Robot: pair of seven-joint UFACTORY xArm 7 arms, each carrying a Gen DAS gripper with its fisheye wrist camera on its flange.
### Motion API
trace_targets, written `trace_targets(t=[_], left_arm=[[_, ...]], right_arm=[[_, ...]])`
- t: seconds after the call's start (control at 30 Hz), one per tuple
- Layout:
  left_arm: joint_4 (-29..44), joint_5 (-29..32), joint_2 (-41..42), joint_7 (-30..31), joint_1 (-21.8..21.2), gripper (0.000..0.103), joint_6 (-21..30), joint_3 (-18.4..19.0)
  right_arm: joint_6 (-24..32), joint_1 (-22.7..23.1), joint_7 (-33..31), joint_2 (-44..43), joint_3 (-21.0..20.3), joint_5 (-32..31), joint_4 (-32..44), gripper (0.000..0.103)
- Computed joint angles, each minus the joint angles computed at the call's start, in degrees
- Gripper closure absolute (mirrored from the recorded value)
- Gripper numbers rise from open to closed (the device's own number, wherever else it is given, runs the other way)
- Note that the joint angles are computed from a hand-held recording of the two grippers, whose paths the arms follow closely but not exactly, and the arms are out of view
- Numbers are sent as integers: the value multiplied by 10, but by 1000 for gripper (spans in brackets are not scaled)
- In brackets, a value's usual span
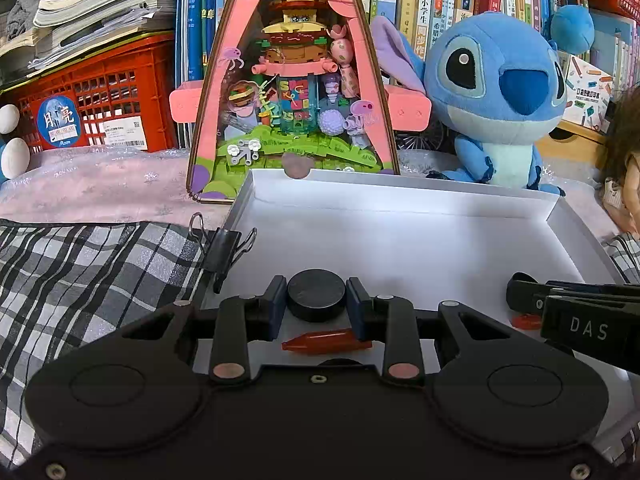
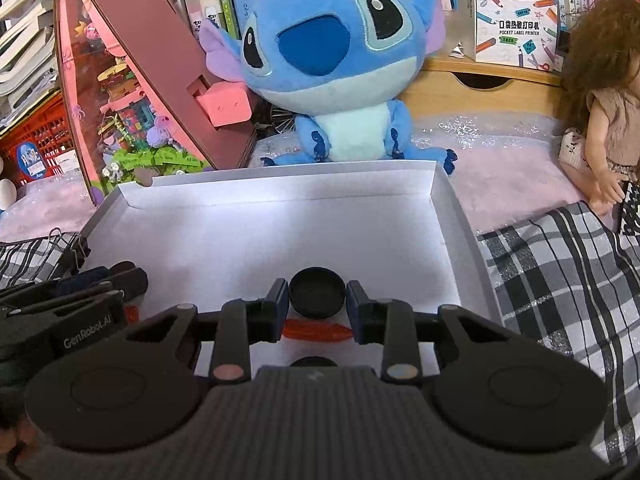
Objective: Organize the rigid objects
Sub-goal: 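Open both tools to release the black pucks into the tray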
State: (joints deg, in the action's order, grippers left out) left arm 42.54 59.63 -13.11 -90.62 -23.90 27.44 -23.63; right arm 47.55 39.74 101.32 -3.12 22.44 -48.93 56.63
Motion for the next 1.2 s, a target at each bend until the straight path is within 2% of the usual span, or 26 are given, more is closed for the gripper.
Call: trace_targets(t=[0.47,0.5,0.53,0.57,0.63,0.87,1.1,1.2], left_arm=[[-3,-3,-2,9,-1,72,-8,4],[-5,-6,-4,12,0,72,-13,6],[-8,-8,-8,14,1,72,-19,6],[-11,-11,-13,17,2,69,-24,7],[-18,-14,-29,20,7,58,-31,3],[-56,-63,-111,80,16,44,-45,-15],[-122,-156,-218,159,-16,31,-51,-29],[-150,-201,-264,180,-40,30,-49,-35]], right_arm=[[1,0,-6,0,0,1,0,64],[3,1,-6,1,0,0,1,62],[4,1,-5,-1,1,0,0,55],[1,1,-2,-5,1,-1,-2,48],[-9,-1,5,-17,2,-7,-12,42],[8,-10,-2,-63,25,-4,-26,38],[8,-13,0,-122,68,12,-57,28],[4,-16,5,-145,91,21,-70,24]])
